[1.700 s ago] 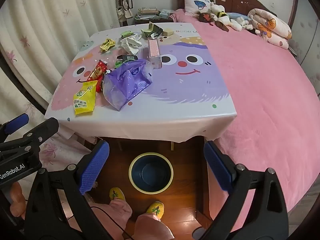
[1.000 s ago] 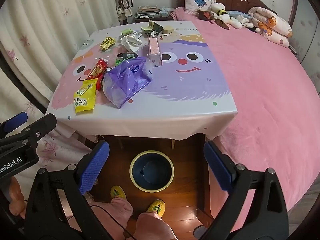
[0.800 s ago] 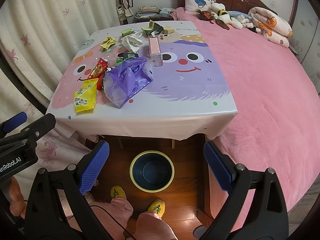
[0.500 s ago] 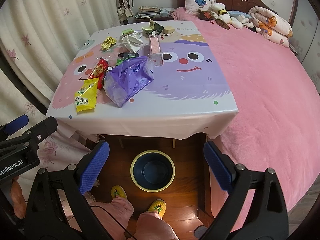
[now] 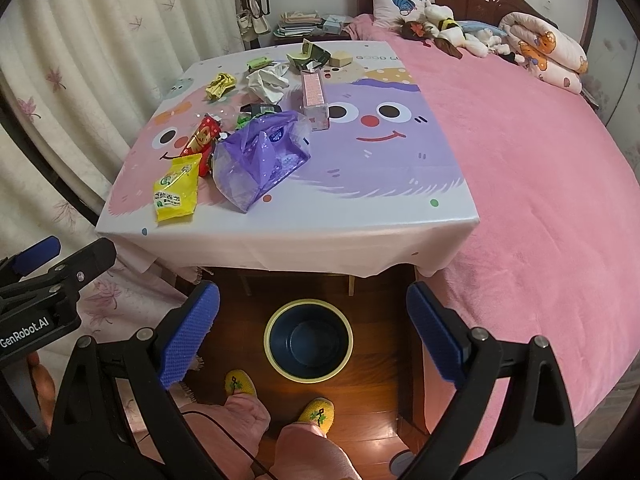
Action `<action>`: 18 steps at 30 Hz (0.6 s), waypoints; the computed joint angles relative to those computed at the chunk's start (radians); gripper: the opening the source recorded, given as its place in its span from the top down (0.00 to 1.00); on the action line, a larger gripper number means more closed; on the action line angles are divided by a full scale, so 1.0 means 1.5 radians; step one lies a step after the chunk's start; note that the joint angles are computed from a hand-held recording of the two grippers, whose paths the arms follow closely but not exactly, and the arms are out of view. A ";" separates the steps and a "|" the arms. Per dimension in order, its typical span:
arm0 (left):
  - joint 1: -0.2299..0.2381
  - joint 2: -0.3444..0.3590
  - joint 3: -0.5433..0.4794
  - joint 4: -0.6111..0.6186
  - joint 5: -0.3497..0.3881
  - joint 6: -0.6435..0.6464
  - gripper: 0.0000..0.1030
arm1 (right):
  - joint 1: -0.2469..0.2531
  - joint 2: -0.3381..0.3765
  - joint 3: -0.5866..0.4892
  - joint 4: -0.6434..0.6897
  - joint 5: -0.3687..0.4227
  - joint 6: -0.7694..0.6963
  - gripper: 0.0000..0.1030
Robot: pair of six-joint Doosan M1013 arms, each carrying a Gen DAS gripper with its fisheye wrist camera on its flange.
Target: Collect trash
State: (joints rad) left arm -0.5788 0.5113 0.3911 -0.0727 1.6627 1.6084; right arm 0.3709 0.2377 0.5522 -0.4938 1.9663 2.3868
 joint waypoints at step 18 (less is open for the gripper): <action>0.007 0.003 -0.019 0.000 0.006 -0.004 0.03 | 0.002 -0.016 0.022 0.007 -0.019 0.008 0.11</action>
